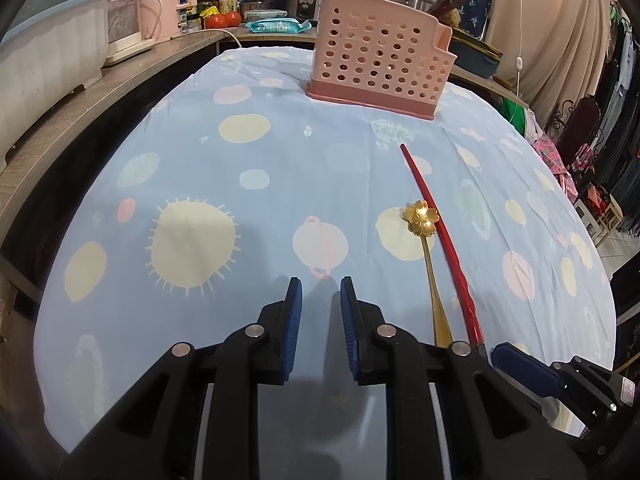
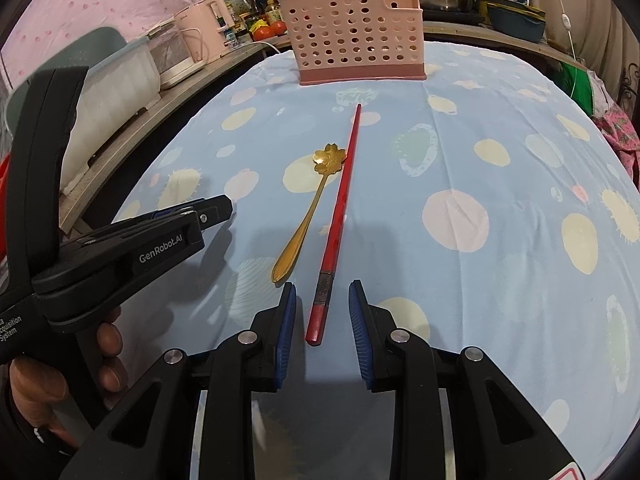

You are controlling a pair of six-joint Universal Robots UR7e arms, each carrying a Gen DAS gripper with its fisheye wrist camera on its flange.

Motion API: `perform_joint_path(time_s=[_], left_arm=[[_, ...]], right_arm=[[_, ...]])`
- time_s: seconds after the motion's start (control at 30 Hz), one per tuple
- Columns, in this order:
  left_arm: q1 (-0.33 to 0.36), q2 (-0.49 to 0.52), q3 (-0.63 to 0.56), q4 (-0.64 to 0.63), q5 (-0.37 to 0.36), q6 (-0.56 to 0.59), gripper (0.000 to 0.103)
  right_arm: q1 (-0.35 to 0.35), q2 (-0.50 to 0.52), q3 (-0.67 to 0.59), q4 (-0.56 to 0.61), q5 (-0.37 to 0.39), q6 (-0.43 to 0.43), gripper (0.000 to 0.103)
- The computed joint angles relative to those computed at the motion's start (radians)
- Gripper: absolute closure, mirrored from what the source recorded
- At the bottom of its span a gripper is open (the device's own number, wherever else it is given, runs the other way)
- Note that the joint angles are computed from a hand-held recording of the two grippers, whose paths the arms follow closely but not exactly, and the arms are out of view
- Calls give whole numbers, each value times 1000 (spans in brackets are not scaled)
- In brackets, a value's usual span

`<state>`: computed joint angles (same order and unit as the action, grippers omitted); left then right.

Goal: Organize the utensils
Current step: 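Move both open tools back down toward the bright red chopstick and gold spoon, then grasp the bright red chopstick with the right tool while the left tool grasps the gold spoon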

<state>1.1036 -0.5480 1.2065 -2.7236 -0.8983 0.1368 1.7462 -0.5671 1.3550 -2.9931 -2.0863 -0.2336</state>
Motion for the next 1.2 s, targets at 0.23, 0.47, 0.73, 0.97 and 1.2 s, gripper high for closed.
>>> perform_joint_path(time_s=[0.23,0.47,0.73,0.97,1.2], left_arm=[[2,-1,2,2,-2,-2,84],[1,-8,18,3,-10,-5,80],[-16,-20,51,-11,-42,4,60],[-29,-15,59,26,-95,8,59],[-39,-1,67,26,-90,26,60]], right_arm=[[-2,0,7,-18,-25,4,93],[-12,-14,21,-34,-17,23,96],[-33,-42,48,-79,-31,64,96],[-47,-58,62,-97,-34,86,96],[-52,-61,66,-95,-25,89,96]])
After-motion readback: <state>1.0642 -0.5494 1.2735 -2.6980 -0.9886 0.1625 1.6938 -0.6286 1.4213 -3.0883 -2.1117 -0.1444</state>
